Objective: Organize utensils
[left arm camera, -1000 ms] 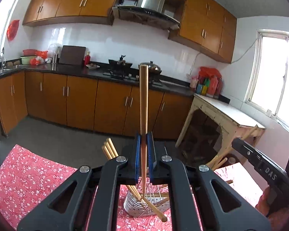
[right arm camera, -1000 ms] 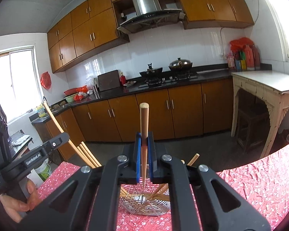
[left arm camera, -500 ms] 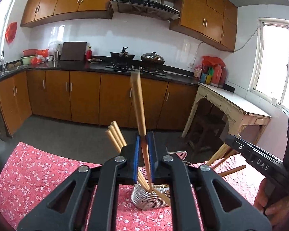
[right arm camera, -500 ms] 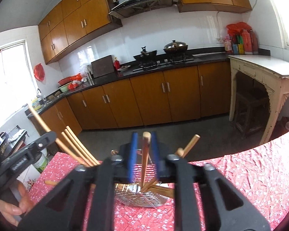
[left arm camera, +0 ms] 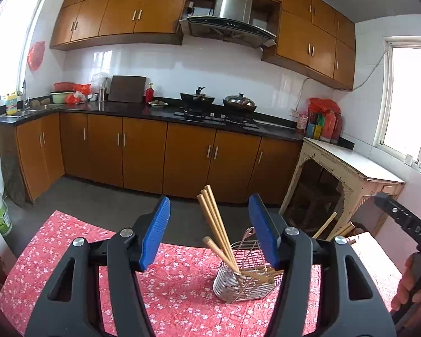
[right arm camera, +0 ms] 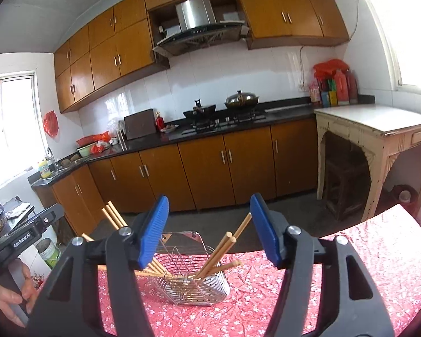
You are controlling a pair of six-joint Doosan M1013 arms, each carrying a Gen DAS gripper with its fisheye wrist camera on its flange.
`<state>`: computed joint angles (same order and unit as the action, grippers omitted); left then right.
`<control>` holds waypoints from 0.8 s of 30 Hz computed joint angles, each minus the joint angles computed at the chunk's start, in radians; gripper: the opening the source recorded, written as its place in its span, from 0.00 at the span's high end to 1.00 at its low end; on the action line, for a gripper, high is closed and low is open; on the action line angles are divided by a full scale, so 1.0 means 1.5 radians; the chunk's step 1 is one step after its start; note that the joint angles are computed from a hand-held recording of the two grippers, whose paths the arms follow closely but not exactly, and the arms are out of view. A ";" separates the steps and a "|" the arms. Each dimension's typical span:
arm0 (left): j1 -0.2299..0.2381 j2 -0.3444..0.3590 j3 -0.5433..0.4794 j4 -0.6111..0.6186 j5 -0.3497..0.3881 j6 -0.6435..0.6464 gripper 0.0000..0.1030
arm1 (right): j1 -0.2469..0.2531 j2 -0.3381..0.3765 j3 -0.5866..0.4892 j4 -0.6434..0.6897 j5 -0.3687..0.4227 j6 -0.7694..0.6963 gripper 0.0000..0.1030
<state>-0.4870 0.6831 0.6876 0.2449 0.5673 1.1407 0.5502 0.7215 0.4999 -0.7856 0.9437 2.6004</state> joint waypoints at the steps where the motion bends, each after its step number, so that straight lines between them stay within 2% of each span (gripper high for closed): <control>1: 0.001 -0.008 0.015 0.008 -0.007 -0.009 0.42 | 0.005 -0.012 0.023 -0.017 -0.007 0.014 0.40; 4: 0.001 -0.025 0.048 0.032 -0.021 -0.031 0.41 | 0.015 -0.038 0.072 -0.053 -0.018 0.043 0.36; 7: 0.001 -0.054 0.108 0.067 -0.054 -0.061 0.37 | 0.031 -0.065 0.129 -0.104 -0.030 0.080 0.27; 9: -0.004 -0.076 0.156 0.132 -0.080 -0.108 0.28 | 0.044 -0.081 0.167 -0.147 -0.034 0.112 0.15; 12: -0.010 -0.103 0.219 0.225 -0.113 -0.170 0.16 | 0.062 -0.098 0.218 -0.202 -0.034 0.149 0.06; 17: -0.019 -0.136 0.307 0.360 -0.148 -0.269 0.03 | 0.091 -0.101 0.264 -0.260 -0.004 0.174 0.04; 24: -0.027 -0.164 0.388 0.569 -0.164 -0.491 0.02 | 0.115 -0.100 0.301 -0.300 0.020 0.216 0.04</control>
